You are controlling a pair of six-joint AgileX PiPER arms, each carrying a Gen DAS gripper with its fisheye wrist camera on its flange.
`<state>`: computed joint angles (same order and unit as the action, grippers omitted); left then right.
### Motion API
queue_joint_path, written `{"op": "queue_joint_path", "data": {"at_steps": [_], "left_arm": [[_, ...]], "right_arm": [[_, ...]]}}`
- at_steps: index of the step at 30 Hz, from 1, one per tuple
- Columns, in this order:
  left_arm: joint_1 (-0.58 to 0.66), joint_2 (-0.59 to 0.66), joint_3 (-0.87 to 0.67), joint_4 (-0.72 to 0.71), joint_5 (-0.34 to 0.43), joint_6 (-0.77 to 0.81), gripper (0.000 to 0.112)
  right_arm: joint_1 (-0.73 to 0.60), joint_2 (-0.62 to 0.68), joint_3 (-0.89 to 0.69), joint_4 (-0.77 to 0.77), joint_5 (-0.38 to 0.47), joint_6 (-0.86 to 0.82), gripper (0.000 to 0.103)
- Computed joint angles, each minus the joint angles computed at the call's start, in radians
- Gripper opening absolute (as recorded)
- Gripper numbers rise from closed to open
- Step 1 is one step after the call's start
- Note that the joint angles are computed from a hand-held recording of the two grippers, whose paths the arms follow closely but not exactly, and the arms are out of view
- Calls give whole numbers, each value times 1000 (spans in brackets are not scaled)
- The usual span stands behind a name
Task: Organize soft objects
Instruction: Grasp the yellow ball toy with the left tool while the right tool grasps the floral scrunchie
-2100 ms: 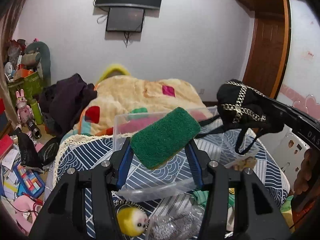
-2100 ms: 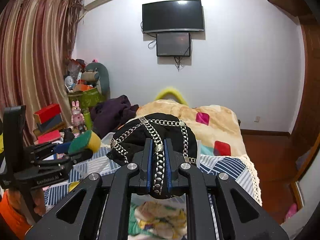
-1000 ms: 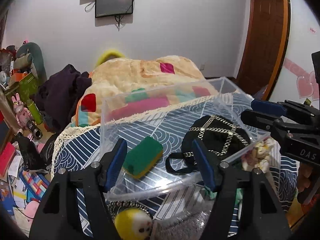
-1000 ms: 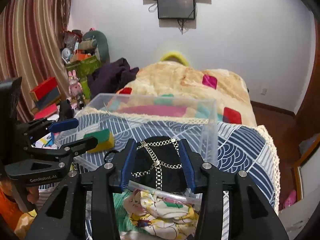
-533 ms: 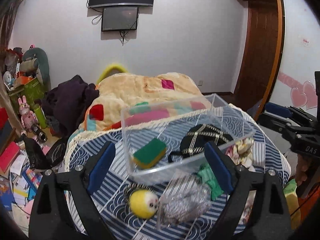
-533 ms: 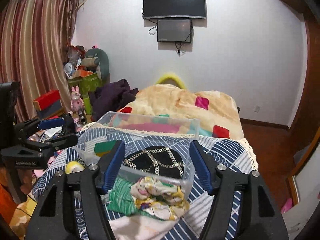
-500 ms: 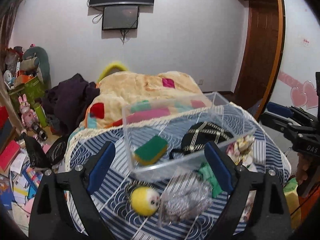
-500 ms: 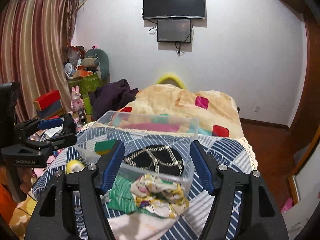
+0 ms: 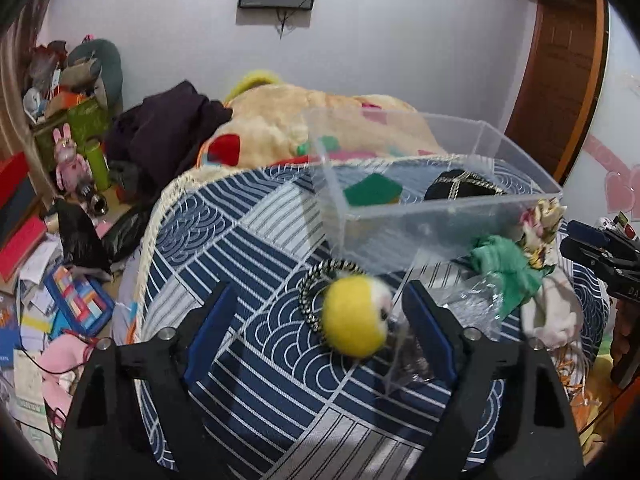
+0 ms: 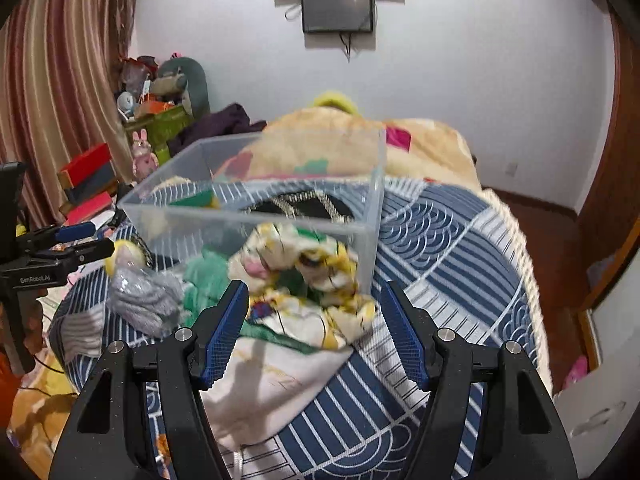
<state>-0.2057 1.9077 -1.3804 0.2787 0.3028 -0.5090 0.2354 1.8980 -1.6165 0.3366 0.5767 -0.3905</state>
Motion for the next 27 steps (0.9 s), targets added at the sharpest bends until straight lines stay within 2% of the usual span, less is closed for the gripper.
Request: {"op": "queue_joint_path", "data": {"at_steps": [3,5,9,11,13,15,17,21,24,27], "left_arm": [[12,27,-8,-126,-4,114,74],[22,40,-4,-270,-25,246,70],[26,47,-1,-503,-40,470,49],[30,49,3,-613,-37,580,39],[21,47,9,-592,-43,563,37],[10,37,27,-534,-62,507,36],[5,24,44,-503,-70,470,36],[-9,-16,87,-412,-88,372,36],[-24,-63,127,-289,-105,257,36],[-22,-100,144,-280,-114,254,36]], "right_arm": [[-12,11,-8,1,9,21,65],[-11,15,-10,-5,3,33,65],[-11,53,-60,-20,49,47,64],[-25,66,-70,42,81,5,51],[-40,65,-60,115,102,-44,41],[-43,42,-25,138,82,-69,34],[-40,25,-8,120,67,-65,17],[-50,-13,33,164,47,-115,12],[-55,-53,85,189,11,-155,10],[-56,-93,122,216,-16,-188,9]]}}
